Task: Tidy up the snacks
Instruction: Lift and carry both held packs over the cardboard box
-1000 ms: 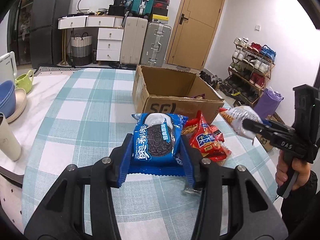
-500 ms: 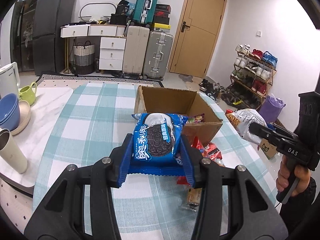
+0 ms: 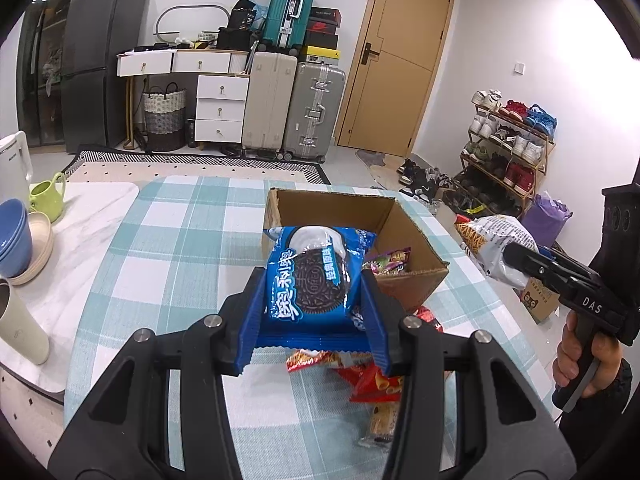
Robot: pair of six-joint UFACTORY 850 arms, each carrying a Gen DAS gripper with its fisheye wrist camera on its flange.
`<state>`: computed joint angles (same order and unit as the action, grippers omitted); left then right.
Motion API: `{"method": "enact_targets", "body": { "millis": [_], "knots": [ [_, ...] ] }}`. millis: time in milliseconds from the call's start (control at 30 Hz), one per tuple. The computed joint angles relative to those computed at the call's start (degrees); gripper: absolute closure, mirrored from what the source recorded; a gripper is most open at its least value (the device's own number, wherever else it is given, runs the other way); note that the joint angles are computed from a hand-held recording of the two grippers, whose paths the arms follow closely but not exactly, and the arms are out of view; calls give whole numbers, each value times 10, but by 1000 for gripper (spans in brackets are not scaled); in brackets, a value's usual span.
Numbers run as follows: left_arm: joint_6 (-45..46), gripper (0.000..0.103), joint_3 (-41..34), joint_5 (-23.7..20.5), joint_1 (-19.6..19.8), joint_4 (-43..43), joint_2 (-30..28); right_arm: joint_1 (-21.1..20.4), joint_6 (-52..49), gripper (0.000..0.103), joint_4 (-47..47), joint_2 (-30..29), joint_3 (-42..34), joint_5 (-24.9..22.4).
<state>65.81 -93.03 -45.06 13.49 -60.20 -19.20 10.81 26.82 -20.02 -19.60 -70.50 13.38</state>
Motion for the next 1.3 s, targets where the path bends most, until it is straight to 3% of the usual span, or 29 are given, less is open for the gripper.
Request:
{"method": "enact_targets", "body": {
  "millis": [733,1300],
  "knots": [
    [-98,61,-194,-9,-60,70,-138,-18,170,55,-167,-64,-98,-18],
    [-216,61,-374,-27,-107,192,-275,-21,664,55,-661,-176,-230,-35]
  ]
}}
